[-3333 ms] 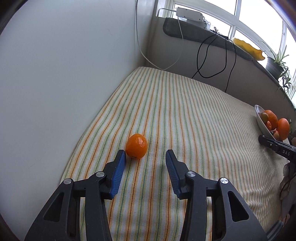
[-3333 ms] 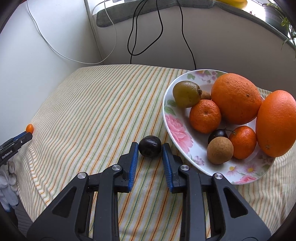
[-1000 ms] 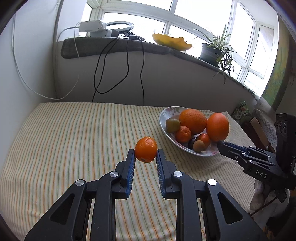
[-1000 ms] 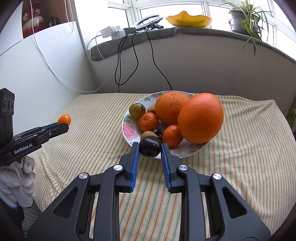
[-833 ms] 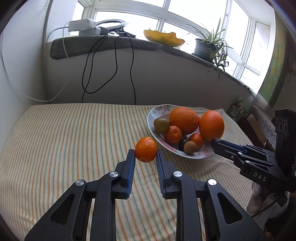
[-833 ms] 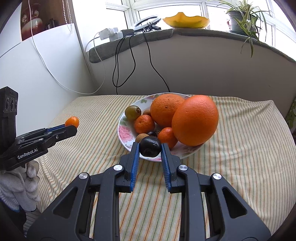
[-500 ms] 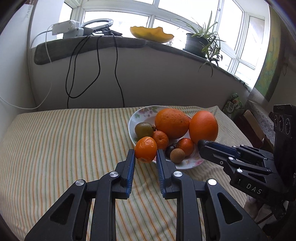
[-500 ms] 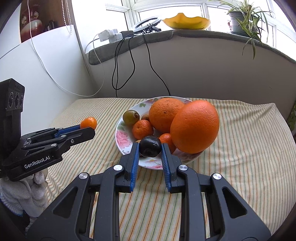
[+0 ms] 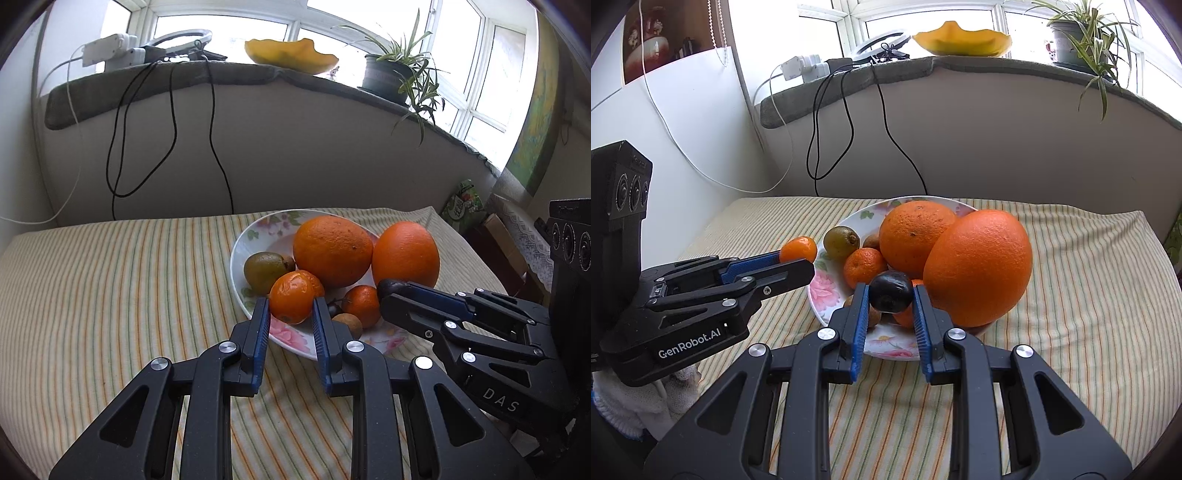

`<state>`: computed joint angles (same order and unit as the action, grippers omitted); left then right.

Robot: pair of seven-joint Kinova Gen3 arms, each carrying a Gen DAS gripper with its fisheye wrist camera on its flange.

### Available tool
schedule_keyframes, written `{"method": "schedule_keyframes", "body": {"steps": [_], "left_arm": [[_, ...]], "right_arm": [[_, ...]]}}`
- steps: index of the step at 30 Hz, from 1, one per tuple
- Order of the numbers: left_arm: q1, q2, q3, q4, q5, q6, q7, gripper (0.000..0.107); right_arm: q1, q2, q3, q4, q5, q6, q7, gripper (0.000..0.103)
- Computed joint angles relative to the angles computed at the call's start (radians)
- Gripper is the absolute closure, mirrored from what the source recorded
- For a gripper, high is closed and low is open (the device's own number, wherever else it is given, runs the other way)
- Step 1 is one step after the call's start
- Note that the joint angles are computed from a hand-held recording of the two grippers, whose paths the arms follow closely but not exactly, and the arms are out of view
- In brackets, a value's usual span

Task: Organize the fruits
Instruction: 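Lower tangerine and plum onto the plate and open both tools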

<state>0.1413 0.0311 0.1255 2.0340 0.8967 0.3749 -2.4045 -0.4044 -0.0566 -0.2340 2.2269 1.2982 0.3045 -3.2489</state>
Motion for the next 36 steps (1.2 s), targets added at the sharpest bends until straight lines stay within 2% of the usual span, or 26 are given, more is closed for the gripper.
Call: {"method": "schedule_keyframes", "body": {"steps": [10,17,29,36], "left_arm": [[0.0,0.025,0.018,-0.013,-0.05,-0.009,0.051,0.086],[-0.01,0.03,0.025,-0.018,-0.053,0.003,0.051,0.086],[-0.009,0.027,0.025,-0.017,-0.047,0.002,0.045,0.086],[-0.007,0.022,0.024,-0.014,-0.053,-0.003,0.052,0.086]], "right_arm": [[-0.005,0.031,0.016,-0.032,-0.06,-0.003,0.088,0.078],[-0.025,0.037,0.013,-0.038,-0.029,0.031,0.056,0.078],[-0.027,0.026,0.014,-0.034,-0.051,0.038,0.074,0.077],[-0.021,0.017,0.005,-0.029,-0.04,0.033,0.075,0.068]]}}
